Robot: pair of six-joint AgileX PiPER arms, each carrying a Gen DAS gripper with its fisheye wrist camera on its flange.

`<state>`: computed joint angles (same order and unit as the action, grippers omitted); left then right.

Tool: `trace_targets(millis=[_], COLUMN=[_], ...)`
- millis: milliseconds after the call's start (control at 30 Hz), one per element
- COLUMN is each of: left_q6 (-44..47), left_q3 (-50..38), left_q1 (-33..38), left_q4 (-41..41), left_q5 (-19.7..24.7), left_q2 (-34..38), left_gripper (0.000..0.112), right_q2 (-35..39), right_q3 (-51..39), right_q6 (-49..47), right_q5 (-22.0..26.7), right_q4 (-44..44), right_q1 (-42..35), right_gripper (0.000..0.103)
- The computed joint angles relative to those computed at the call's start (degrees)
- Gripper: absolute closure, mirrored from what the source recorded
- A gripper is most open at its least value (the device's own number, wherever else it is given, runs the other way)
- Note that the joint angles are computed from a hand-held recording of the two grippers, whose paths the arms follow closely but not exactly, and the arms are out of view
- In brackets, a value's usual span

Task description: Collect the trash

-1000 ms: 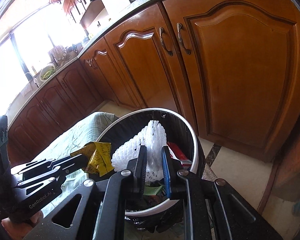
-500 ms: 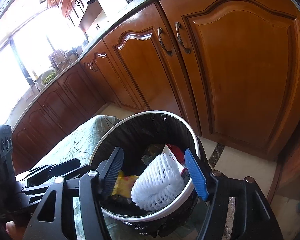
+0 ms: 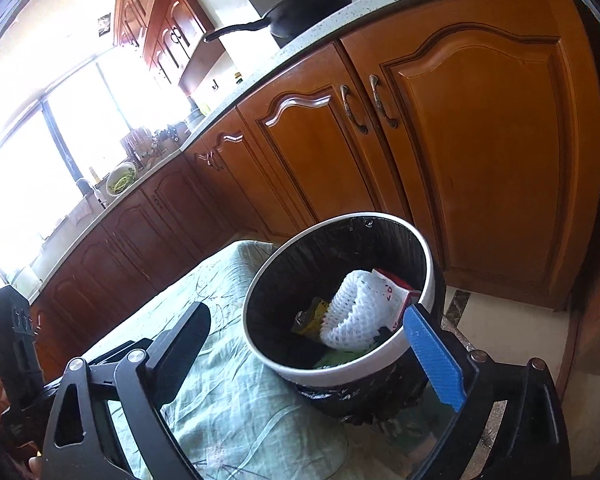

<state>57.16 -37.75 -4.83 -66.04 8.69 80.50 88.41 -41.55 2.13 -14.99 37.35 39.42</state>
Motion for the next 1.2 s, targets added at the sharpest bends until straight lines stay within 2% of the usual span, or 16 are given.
trace_targets(millis=[67, 200, 333, 533, 700, 800, 933, 1200], left_q6=[11.2, 25.3, 30.7, 36.9, 37.7, 40.6, 42.1, 37.1], left_q3=[3.6, 10.1, 15.2, 21.6, 25.6, 28.0, 29.7, 30.6], left_q1=[1.7, 5.7, 10.1, 15.8, 23.7, 24.7, 24.2, 26.8], left_q4=[-11.3, -24.4, -27.6, -29.8, -27.5, -29.8, -30.5, -25.2], left_q5=[0.0, 1.4, 3.0, 4.7, 9.8, 9.1, 7.4, 7.8], left_q2=[-3.4, -10.1, -17.0, -26.9, -34.7, -39.5, -42.7, -45.6], left_gripper=[0.035, 0.033, 0.029, 0.022, 0.013, 0.009, 0.009, 0.009], right_q2=[-0.5, -0.8, -0.6, 0.4, 2.5, 3.6, 4.4, 4.1], right_q3=[0.9, 1.6, 2.2, 1.9, 2.5, 1.8, 1.4, 2.9], right_q6=[-8.1, -19.3, -25.8, -32.1, -35.6, -37.9, -38.2, -34.8], right_q5=[-3.1, -10.4, -19.0, -30.9, -44.4, -46.9, -47.0, -46.2], right_q4=[9.4, 22.6, 30.8, 36.6, 39.2, 40.1, 40.4, 39.5], right_q1=[4.1, 12.1, 19.9, 28.7, 38.3, 40.7, 41.5, 41.2], right_gripper=[0.004, 0.002, 0.001, 0.000, 0.000, 0.000, 0.000, 0.000])
